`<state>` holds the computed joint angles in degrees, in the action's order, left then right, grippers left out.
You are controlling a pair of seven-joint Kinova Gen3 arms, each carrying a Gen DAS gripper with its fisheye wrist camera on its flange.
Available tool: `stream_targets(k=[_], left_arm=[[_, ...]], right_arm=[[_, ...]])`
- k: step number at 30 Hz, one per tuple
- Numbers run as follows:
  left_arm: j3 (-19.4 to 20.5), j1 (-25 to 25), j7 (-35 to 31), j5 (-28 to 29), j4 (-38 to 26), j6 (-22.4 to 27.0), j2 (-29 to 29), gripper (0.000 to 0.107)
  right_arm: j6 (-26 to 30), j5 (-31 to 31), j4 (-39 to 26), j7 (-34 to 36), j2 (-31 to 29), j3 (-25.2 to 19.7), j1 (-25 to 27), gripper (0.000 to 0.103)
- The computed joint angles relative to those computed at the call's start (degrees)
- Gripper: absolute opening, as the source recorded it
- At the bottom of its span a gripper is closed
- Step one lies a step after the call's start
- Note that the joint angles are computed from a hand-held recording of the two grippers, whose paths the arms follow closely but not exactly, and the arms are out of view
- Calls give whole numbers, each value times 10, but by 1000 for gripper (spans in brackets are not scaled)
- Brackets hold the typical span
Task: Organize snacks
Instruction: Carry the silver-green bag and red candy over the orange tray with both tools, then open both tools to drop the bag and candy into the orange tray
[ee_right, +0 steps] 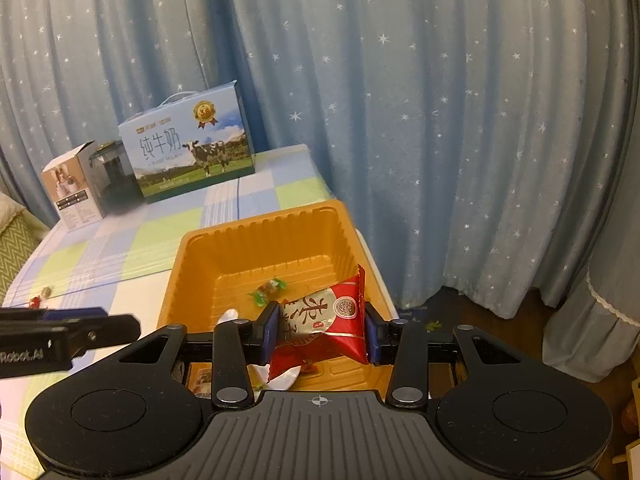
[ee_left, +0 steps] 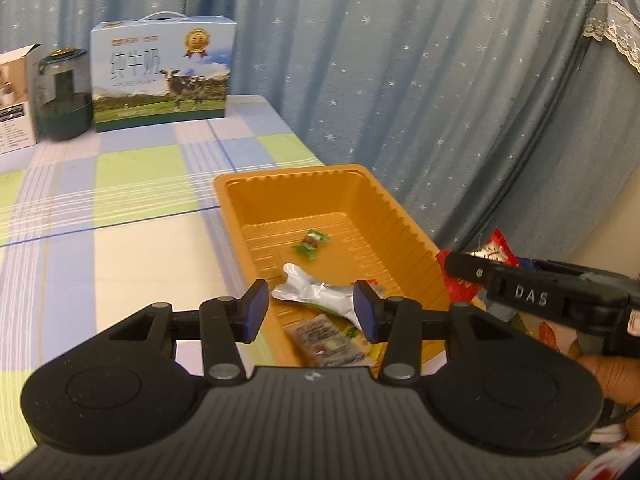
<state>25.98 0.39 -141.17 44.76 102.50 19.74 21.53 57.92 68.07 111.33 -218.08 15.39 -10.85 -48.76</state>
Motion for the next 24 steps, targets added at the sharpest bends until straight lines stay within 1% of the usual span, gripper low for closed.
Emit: stream_targets(k=[5, 7, 8, 9, 10, 11, 12, 15, 19, 24], left_arm=[[3, -19, -18, 21, 21, -6, -14, 43], [5, -28, -29, 34, 28, -7, -20, 45], [3, -29, -32, 38, 32, -8, -24, 47], [-1, -28, -35, 40, 35, -10, -28, 50], [-5, -27, -38, 42, 39, -14, -33, 53], [-8, -27, -42, 43, 43, -18, -37, 54], [-7, -31, -49, 48, 47, -20, -41, 55], [-5, -50, -77, 78, 59, -14, -52, 56], [-31, -50, -102, 107, 73, 0, -68, 56], [-73, -42, -122, 131, 96, 16, -95, 57]], right_arm=[[-12, 9, -4, -4, 1, 1, 2, 42], [-29, 24, 2, -17, -2, 3, 6, 42], [-46, 36, 9, -27, -6, 5, 11, 42], [-58, 43, 13, -33, -9, 4, 16, 46], [-60, 42, 11, -33, -9, 2, 22, 54], [-53, 40, 9, -35, -8, 3, 17, 69], [-44, 44, 9, -42, -8, 2, 14, 70], [-29, 40, 8, -51, -9, -3, 8, 70], [-8, 24, 4, -52, -15, -11, -1, 70], [26, 15, -9, -56, -17, -22, -24, 70]])
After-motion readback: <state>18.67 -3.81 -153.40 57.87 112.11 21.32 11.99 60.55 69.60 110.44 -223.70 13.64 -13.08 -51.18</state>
